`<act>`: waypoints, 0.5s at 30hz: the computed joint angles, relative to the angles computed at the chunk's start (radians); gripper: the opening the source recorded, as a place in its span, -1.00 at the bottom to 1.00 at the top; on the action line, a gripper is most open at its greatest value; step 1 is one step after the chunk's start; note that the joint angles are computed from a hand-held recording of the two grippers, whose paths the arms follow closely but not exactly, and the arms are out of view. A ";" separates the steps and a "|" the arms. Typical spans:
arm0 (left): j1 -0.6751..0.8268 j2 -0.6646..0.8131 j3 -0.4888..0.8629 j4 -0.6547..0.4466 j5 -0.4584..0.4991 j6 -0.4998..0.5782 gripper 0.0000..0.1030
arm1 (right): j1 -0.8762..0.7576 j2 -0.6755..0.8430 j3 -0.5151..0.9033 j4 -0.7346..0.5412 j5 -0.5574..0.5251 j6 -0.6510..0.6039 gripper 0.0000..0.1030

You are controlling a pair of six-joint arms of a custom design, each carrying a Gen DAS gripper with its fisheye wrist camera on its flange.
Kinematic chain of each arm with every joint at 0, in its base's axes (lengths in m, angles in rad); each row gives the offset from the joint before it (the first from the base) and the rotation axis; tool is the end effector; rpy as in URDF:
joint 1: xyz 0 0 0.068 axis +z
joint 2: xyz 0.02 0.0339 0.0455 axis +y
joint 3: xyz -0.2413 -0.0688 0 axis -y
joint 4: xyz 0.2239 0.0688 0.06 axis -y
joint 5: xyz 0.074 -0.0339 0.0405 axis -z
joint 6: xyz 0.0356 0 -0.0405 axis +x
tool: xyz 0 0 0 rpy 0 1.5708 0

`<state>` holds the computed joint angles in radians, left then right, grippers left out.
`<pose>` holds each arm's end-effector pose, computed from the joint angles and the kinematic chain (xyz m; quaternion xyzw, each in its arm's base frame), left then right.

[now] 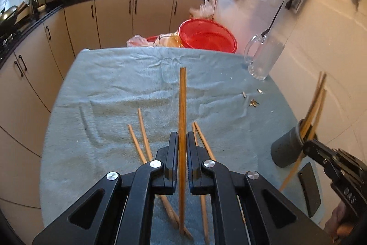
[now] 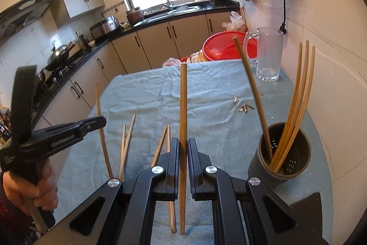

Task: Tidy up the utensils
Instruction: 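Lift both held chopsticks upright and carry them over the dark holder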

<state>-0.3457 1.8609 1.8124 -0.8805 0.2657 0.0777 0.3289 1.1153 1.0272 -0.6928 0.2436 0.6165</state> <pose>0.3548 -0.1377 0.3070 0.2385 0.9108 -0.1663 0.2930 0.2103 0.0627 0.2939 0.1776 0.9000 0.0740 0.3911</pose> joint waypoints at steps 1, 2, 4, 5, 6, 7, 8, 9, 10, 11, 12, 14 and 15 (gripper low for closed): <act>0.001 -0.020 -0.011 -0.001 -0.001 -0.004 -0.88 | -0.004 -0.010 0.001 -0.003 -0.003 -0.003 -0.86; 0.004 -0.034 -0.016 -0.006 0.003 -0.004 -0.88 | -0.008 -0.020 0.006 -0.012 -0.005 -0.006 -0.86; 0.007 -0.062 -0.027 -0.011 0.007 -0.004 -0.88 | -0.007 -0.046 0.005 -0.024 -0.002 -0.005 -0.86; 0.007 -0.079 -0.031 -0.014 0.006 -0.007 -0.88 | -0.008 -0.056 0.007 -0.027 -0.001 -0.006 -0.86; 0.007 -0.087 -0.029 -0.019 0.008 -0.007 -0.88 | -0.009 -0.066 0.011 -0.032 0.002 -0.007 -0.86; 0.007 -0.096 -0.026 -0.025 0.009 -0.009 -0.88 | -0.007 -0.075 0.014 -0.037 0.006 -0.007 -0.86; 0.008 -0.103 -0.024 -0.028 0.009 -0.012 -0.88 | -0.011 -0.084 0.017 -0.040 0.003 -0.012 -0.86; 0.008 -0.114 -0.022 -0.035 0.009 -0.015 -0.88 | -0.003 -0.102 0.015 -0.048 0.011 -0.008 -0.86; 0.007 -0.118 -0.013 -0.043 0.009 -0.018 -0.88 | -0.005 -0.111 0.020 -0.054 0.013 -0.009 -0.86; 0.007 -0.125 -0.004 -0.050 0.008 -0.021 -0.88 | -0.011 -0.124 0.024 -0.060 0.013 -0.010 -0.86; 0.007 -0.132 0.003 -0.054 0.006 -0.023 -0.88 | -0.019 -0.133 0.027 -0.062 0.006 -0.013 -0.86; -0.001 -0.142 0.023 -0.064 0.001 -0.029 -0.88 | -0.039 -0.146 0.045 -0.072 -0.004 -0.019 -0.86; -0.006 -0.144 0.036 -0.070 -0.004 -0.033 -0.88 | -0.047 -0.154 0.052 -0.076 -0.008 -0.020 -0.86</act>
<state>-0.3522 1.7166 1.8487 -0.9507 0.2621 0.0447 0.2817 0.9613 1.0788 -0.7693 0.2356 0.5961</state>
